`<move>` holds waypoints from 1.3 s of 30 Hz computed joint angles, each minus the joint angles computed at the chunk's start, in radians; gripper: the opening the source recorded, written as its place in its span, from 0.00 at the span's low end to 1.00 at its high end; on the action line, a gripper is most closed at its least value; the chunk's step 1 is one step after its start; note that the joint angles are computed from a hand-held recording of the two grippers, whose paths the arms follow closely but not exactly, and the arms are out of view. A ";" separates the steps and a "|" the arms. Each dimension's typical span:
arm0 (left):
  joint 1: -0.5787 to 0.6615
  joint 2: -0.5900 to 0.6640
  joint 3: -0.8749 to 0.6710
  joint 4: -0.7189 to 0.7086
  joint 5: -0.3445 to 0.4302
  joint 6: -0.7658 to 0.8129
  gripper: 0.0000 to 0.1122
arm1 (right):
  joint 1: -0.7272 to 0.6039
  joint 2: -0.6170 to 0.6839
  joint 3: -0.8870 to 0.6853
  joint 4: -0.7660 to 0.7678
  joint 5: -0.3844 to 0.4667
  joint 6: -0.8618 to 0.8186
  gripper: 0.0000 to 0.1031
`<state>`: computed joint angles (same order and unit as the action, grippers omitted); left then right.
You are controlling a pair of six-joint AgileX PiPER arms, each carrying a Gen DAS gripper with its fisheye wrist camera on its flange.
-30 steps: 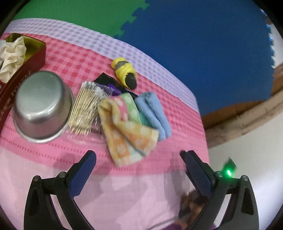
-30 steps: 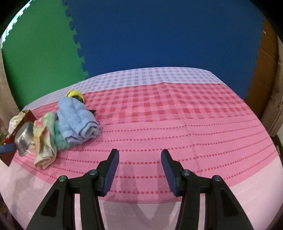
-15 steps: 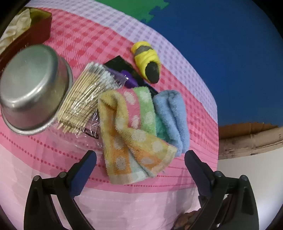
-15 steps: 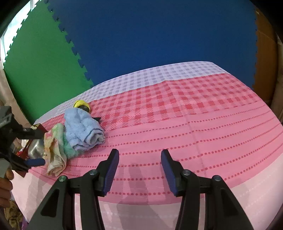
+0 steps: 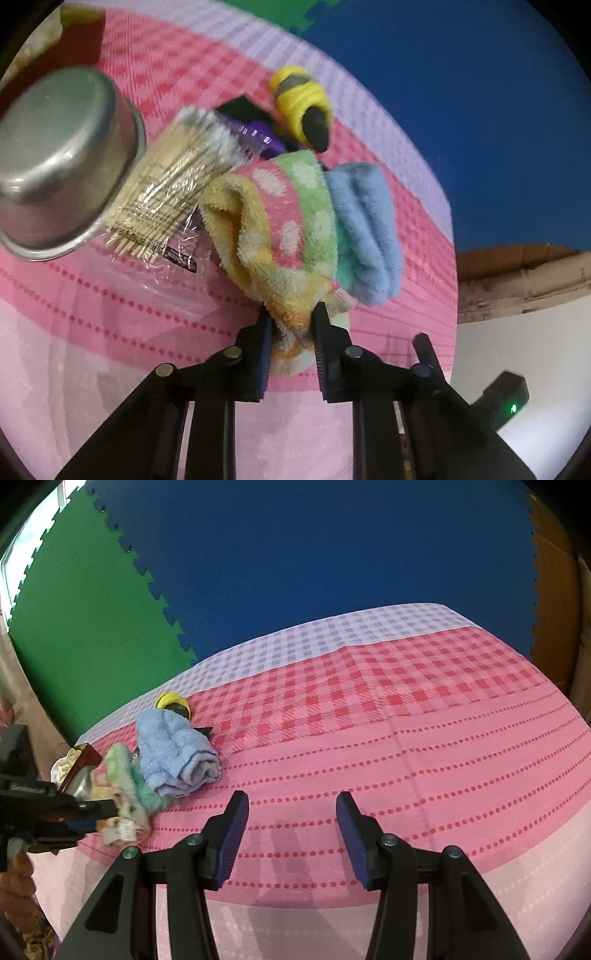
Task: Organize soft objects
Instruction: 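Lift the striped towel with the left tool while the right tool grasps the blue towel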
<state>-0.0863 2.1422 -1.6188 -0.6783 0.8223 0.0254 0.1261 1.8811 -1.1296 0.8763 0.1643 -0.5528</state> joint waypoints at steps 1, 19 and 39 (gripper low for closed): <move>-0.016 -0.055 0.055 0.007 -0.043 0.037 0.15 | 0.000 0.000 0.001 -0.005 -0.001 0.005 0.49; 0.118 -0.527 0.456 -0.030 -0.142 0.274 0.16 | 0.016 0.014 -0.028 0.056 0.030 -0.130 0.49; 0.461 -0.634 0.497 0.035 -0.039 0.325 0.16 | 0.102 0.464 -0.926 -0.451 0.655 0.238 0.49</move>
<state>0.3752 1.5085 -1.1218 -0.6430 0.7832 0.3499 0.2281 2.3455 -2.0551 0.4250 0.8190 -0.3147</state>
